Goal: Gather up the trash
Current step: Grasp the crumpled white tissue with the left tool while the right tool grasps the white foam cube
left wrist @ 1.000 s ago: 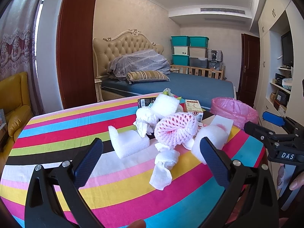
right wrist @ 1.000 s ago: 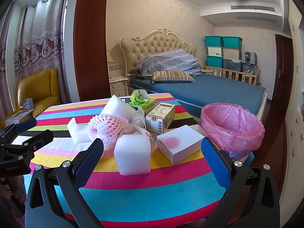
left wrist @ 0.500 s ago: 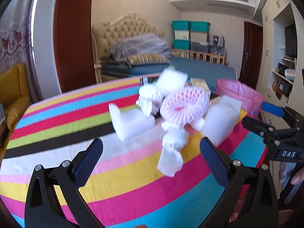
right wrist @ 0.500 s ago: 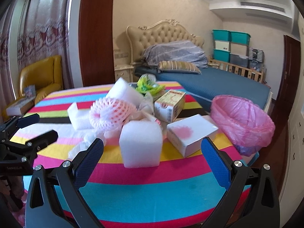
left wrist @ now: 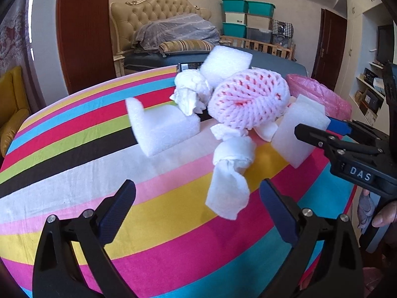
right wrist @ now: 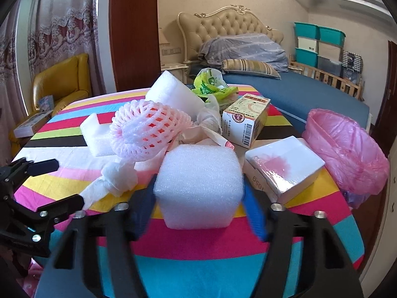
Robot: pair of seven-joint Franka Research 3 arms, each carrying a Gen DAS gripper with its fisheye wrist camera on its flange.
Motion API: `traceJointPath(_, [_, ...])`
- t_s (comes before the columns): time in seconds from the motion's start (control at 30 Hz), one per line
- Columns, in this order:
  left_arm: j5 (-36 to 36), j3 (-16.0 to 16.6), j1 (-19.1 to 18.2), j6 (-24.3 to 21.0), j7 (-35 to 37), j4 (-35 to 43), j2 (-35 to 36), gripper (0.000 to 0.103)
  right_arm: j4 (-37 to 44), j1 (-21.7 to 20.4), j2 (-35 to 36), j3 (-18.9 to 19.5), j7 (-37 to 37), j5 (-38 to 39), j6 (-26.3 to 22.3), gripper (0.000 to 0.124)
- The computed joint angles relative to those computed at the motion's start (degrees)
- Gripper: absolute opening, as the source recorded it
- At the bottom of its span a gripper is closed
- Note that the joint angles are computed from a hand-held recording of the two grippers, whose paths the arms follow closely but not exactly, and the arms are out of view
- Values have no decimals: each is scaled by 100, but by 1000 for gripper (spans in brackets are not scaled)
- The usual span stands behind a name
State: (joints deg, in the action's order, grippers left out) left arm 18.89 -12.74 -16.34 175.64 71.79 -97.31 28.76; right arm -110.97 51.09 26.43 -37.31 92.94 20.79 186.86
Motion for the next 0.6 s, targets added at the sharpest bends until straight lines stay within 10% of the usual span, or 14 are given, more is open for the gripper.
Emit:
traceJointPath(0.43, [-32, 29, -496, -1629, 763, 1824, 1000, 47, -813, -1582, -908, 1882, -822, 179, 952, 60])
traceJointPath(0.6, [153, 196, -592, -1065, 630, 1225, 665, 35, -1000, -2311, -1070, 2660, -892, 89, 1134, 60])
